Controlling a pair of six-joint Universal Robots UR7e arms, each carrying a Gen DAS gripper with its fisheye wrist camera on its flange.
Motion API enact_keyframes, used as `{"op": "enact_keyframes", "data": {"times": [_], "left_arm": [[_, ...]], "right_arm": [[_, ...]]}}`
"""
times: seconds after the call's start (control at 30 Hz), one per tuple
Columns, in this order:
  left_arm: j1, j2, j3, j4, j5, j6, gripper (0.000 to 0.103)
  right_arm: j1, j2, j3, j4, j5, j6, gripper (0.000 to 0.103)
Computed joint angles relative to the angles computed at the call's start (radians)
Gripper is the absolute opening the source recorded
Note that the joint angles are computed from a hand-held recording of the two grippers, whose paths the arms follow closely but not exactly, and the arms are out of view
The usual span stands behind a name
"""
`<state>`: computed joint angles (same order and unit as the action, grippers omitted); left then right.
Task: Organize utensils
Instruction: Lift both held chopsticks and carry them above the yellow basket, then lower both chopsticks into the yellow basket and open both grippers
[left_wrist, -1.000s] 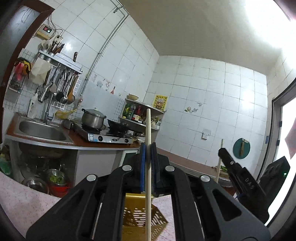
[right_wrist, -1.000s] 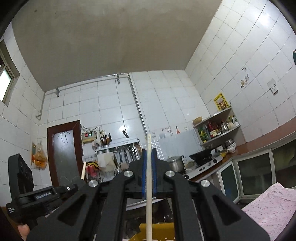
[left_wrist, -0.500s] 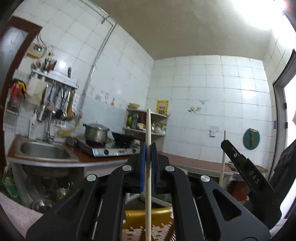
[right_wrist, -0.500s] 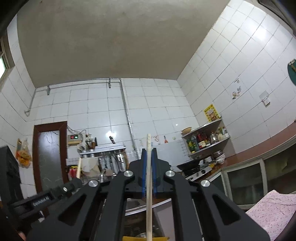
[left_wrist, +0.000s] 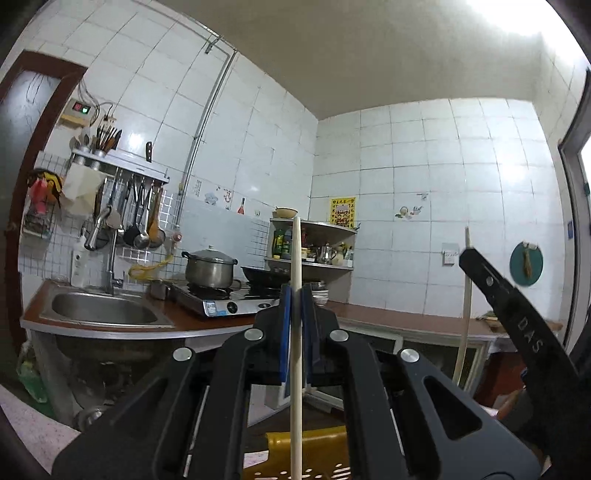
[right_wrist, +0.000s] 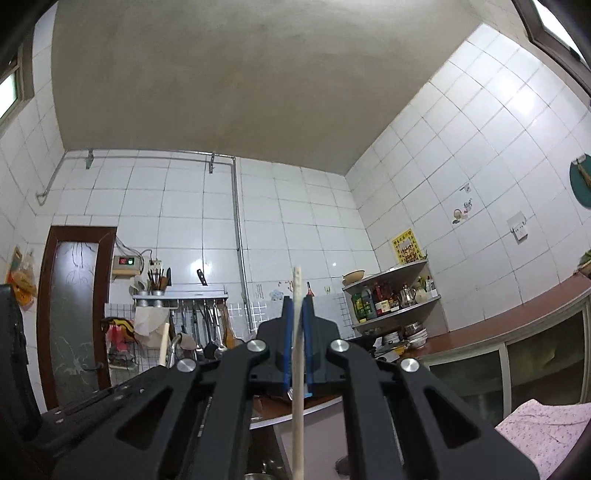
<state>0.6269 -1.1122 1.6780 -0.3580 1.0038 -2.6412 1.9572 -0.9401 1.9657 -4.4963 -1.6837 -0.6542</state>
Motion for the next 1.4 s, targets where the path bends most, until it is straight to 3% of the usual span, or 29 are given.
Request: {"op": "enact_keyframes", "data": {"times": [0.37,0.8,1.03,1.4], "left_arm": [[0.028,0.011,0.012,-0.012,0.015,-0.001,0.004],[0.014,0.001,0.052,0.001,-0.045,0.009,0.004],[-0.003,-0.023,0.085,-0.002,-0.054,0.013,0.004],[-0.003,-0.04,0.086,0.102,-0.086,-0.057,0.004]], "right_arm": [[-0.011,0.004,0.012,0.029,-0.007,-0.028,0.005],[-0.024,-0.002,0.078,0.053,-0.069,-0.079,0.005],[-0.043,-0.015,0.114,0.074,-0.079,-0.065,0.006],[-0.045,-0.061,0.168,0.136,-0.092,-0.046,0.006]]}}
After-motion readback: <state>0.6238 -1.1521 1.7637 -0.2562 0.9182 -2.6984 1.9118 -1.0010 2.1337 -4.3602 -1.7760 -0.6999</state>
